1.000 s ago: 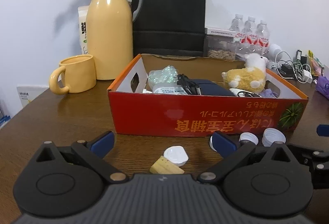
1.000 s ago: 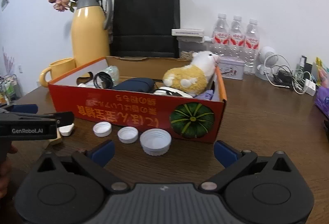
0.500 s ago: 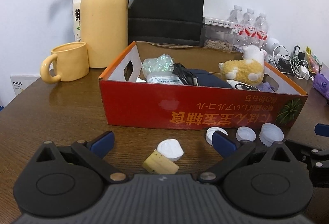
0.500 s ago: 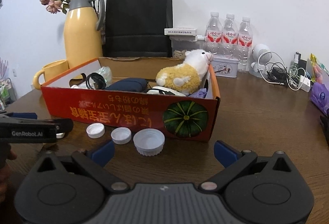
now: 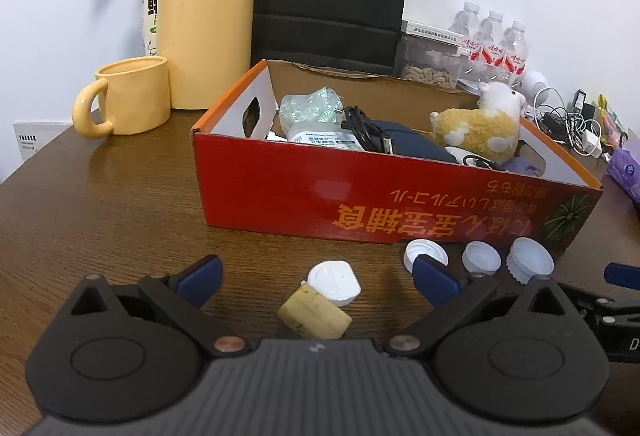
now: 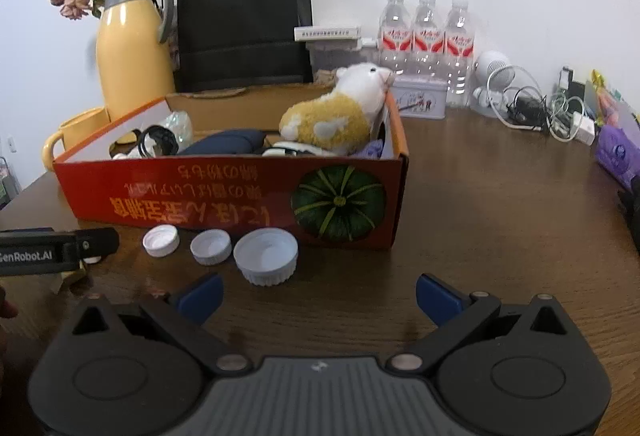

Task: Organize objects
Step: 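Move the left gripper back to the small wooden block on the table, then grasp the small wooden block with the left gripper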

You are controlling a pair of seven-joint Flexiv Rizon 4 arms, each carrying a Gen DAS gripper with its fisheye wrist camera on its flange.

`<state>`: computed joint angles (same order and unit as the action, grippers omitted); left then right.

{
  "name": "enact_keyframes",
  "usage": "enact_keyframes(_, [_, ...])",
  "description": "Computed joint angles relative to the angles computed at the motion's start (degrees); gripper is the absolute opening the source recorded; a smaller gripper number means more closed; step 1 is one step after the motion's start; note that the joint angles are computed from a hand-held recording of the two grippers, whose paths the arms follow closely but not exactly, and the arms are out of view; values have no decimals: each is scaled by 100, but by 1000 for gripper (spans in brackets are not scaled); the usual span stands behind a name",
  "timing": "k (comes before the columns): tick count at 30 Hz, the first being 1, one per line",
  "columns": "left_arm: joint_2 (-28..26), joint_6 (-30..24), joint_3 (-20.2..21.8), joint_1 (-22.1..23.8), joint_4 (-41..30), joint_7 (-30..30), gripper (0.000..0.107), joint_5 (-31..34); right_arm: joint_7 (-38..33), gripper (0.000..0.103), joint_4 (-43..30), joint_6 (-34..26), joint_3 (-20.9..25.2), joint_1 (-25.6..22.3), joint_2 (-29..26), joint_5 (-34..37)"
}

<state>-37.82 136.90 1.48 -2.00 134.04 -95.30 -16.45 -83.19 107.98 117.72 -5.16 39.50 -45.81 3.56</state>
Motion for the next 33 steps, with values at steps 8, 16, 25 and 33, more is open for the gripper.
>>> enact_keyframes(8, [29, -124, 22, -49, 4, 10, 103, -102, -10, 103, 18, 9, 92, -88, 15, -84])
enact_keyframes(16, [87, -194, 144, -293, 51, 248, 103, -476, -26, 103, 20, -26, 151, -146, 26, -193])
enact_keyframes(25, [172, -305, 183, -431, 131, 550, 79, -641, -117, 103, 24, 56, 256, -219, 15, -342])
enact_keyframes(33, [272, -74, 130, -366, 374, 406, 35, -438, -103, 101, -74, 169, 303, -278, -56, -361])
